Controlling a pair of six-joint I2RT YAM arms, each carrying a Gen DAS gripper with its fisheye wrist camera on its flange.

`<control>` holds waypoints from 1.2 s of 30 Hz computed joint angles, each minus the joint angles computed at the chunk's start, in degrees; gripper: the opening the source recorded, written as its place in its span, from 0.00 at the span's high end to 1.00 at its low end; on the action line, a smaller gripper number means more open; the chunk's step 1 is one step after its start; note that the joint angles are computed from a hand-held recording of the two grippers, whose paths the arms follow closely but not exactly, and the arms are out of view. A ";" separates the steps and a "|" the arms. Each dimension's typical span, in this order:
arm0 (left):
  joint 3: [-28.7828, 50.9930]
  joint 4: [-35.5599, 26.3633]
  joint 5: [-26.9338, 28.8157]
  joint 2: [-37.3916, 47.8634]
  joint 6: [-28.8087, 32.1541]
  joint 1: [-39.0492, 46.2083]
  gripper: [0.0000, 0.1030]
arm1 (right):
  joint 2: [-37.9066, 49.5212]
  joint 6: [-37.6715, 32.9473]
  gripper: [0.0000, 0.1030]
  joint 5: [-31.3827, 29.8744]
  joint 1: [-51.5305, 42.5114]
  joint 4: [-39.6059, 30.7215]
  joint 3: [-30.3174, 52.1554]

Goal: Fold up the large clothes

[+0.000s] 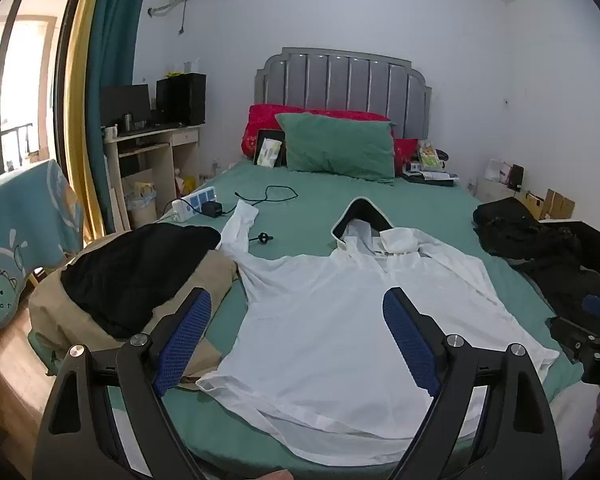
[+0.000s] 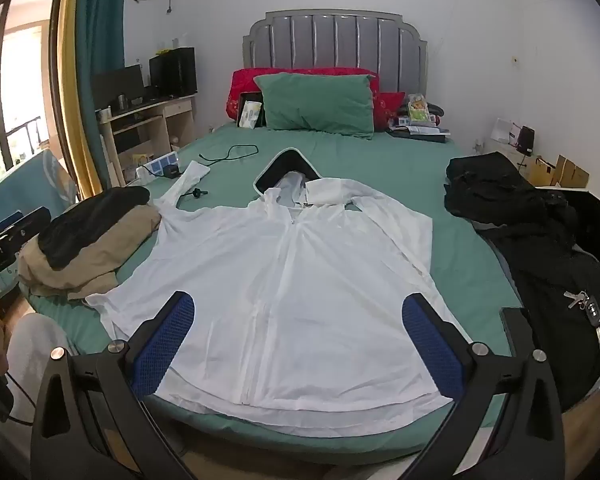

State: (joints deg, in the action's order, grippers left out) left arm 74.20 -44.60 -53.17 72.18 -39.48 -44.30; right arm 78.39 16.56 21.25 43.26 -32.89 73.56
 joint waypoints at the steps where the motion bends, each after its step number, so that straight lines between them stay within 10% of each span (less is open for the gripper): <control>1: 0.04 -0.15 -0.04 -0.08 -0.06 -0.09 0.13 | -0.20 0.30 0.00 -0.34 -0.12 0.66 -0.42; 36: 0.78 -1.46 0.77 0.37 0.60 0.16 0.13 | -1.27 0.39 0.00 -0.53 -0.61 -0.21 -0.71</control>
State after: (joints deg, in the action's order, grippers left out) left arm 74.97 -46.06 -52.39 72.56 -38.89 -44.15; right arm 77.13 16.94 20.72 42.65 -33.11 72.85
